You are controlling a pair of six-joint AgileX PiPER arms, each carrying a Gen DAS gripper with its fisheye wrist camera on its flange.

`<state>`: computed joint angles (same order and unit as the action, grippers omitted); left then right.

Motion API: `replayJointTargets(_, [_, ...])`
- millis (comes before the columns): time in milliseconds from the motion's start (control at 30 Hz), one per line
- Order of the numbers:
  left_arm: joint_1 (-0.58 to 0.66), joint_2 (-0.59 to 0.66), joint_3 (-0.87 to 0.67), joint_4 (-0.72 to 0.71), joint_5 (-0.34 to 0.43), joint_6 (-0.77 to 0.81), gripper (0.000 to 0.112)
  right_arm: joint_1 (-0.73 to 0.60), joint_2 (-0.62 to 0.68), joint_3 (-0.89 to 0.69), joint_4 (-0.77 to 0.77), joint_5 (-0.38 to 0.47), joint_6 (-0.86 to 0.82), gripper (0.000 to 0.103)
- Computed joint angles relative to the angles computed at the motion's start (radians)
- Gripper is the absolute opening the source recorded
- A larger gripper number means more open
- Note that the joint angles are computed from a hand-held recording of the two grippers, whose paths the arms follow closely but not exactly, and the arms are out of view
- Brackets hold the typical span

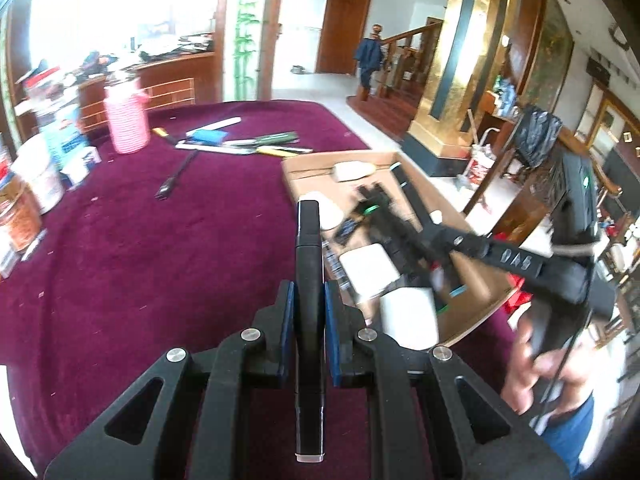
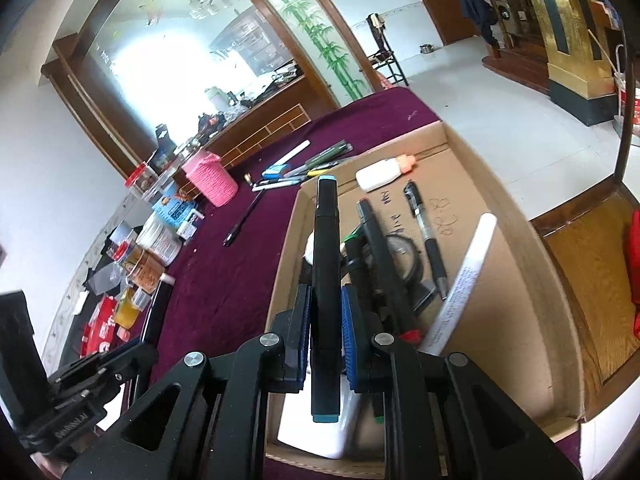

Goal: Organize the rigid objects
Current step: 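Lower both markers into the tray and open the left tool while the right opens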

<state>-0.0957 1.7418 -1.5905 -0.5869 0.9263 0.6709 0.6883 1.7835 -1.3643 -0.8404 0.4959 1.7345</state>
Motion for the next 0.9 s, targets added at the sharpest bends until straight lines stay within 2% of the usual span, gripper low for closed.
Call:
replayJointTargets(133, [-0.054, 0.049, -0.073, -0.004, 0.024, -0.059, 0.012, -0.005, -0.033, 0.036, -0.048, 0.034, 0.052, 0.013])
replayJointTargets(300, [-0.109, 0.123, -0.141, -0.041, 0.07, -0.139, 0.012, -0.01, -0.047, 0.046, -0.043, 0.111, 0.041, 0.013])
replayJointTargets(500, [-0.188, 0.162, -0.154, -0.042, 0.039, -0.205, 0.012, -0.031, -0.042, 0.044, 0.004, 0.147, 0.009, 0.013])
replayJointTargets(900, [-0.28, 0.2, -0.126, -0.043, -0.039, -0.285, 0.012, -0.076, -0.066, 0.109, 0.069, 0.117, 0.003, 0.013])
